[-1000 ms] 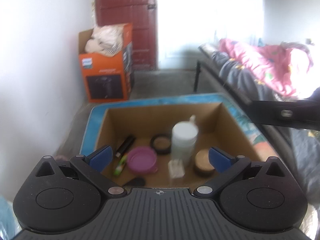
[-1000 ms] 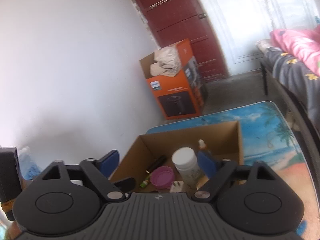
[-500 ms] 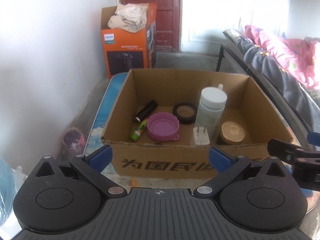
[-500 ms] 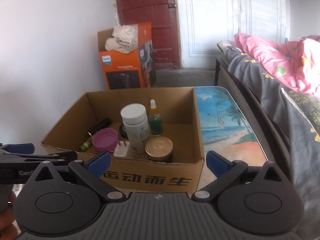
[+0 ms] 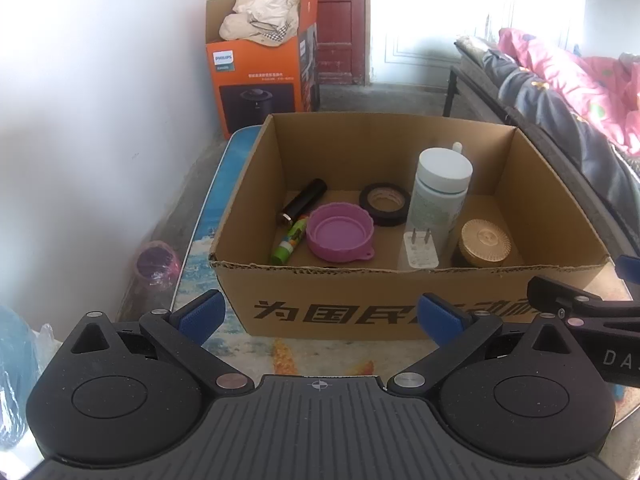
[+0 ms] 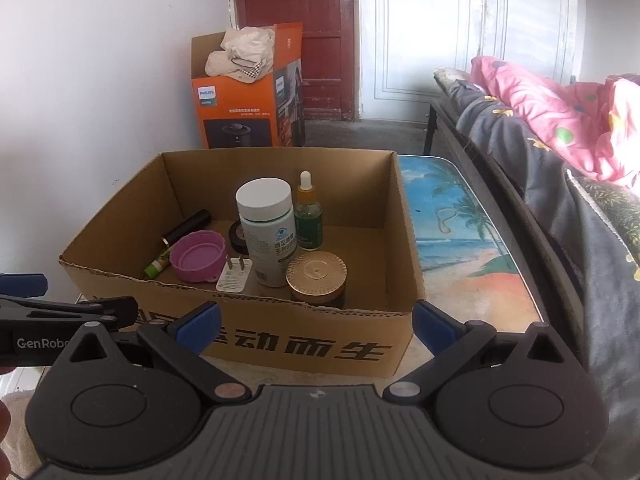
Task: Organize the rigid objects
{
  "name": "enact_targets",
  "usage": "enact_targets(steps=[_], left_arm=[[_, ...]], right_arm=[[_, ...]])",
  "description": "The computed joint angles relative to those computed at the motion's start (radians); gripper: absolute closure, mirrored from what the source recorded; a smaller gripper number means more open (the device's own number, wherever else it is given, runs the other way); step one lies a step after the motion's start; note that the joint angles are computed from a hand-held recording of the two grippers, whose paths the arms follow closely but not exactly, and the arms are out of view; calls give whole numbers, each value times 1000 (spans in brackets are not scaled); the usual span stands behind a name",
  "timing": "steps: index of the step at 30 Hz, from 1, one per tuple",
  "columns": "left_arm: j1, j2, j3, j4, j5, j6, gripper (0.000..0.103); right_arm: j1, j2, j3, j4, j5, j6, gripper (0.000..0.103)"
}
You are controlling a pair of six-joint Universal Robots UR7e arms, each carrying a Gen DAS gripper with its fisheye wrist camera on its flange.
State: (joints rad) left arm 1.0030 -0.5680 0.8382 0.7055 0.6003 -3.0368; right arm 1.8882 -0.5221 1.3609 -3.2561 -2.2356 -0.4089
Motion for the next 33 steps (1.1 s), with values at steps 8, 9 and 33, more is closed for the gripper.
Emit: enact_targets(steps=[8,9,33], left_arm=[[-2,0,0,-12,0,13,0],[-2,0,0,-12,-1,14,0],[-3,-14,9,-30,-7,25,0]], right_arm=[[-4,2,-5,-4,-9,-2,0],[-4,2,-6,-3,-10,-2,0],[3,10,-23,-1,-11,-26,0]])
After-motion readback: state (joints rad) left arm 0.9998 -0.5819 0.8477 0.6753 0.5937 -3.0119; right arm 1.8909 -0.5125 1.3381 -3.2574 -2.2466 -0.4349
